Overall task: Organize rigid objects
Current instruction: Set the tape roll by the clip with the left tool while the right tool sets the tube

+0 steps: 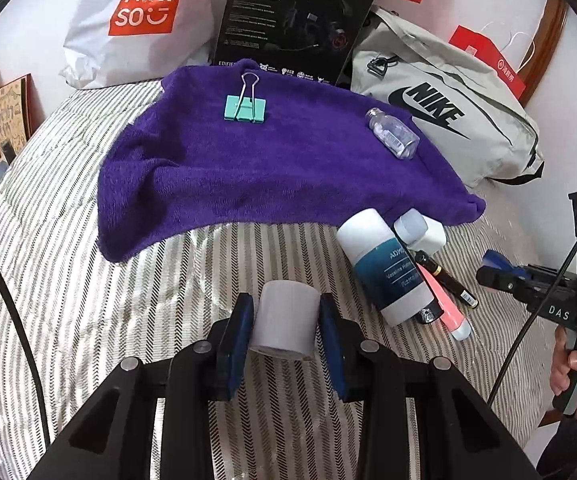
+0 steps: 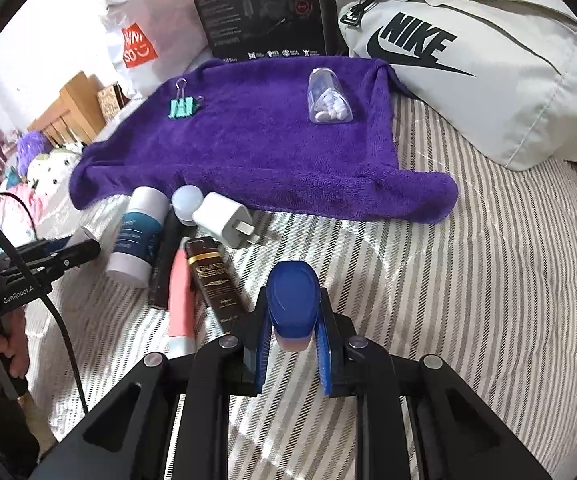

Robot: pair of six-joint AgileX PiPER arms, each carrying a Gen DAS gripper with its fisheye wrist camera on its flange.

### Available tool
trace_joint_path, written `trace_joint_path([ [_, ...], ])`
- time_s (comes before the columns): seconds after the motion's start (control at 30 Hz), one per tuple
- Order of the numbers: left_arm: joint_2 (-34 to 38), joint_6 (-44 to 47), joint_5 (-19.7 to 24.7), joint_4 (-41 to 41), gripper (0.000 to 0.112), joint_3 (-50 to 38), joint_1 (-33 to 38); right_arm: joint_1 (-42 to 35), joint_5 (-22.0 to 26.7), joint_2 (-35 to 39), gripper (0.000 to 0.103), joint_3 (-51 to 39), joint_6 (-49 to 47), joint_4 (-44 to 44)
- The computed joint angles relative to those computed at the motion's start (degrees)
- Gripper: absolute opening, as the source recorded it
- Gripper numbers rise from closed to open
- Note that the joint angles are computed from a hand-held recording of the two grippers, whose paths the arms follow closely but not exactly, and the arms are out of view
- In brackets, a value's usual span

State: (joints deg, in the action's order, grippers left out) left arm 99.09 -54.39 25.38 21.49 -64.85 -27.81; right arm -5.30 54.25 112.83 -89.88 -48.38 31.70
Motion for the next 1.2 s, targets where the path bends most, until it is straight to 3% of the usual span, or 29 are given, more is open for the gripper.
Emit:
trace_joint_path([
  [0.27,-0.9,0.3,2.0,0.0,0.032,-1.8,-0.2,-0.4,2.8,1.1,0.020,-2.4,-0.2,0.5],
  [0.67,-1.1,-2.6,0.9,3.6,0.032,-4.6,3.3,-0.2,5.0,1.9,0.020,-9.5,1.7,2.7],
  [1.03,2.8,2.4,0.5,0.1,0.032,-10.8,7.4,3.6,9.8,14.1,0.020,-32.4,10.6,-3.7],
  [1.2,5.3,6.3,0.6,-3.3,0.032,-13.7,9.3,5.4,15.6,23.2,0.020,-48.4,15.9,-8.1],
])
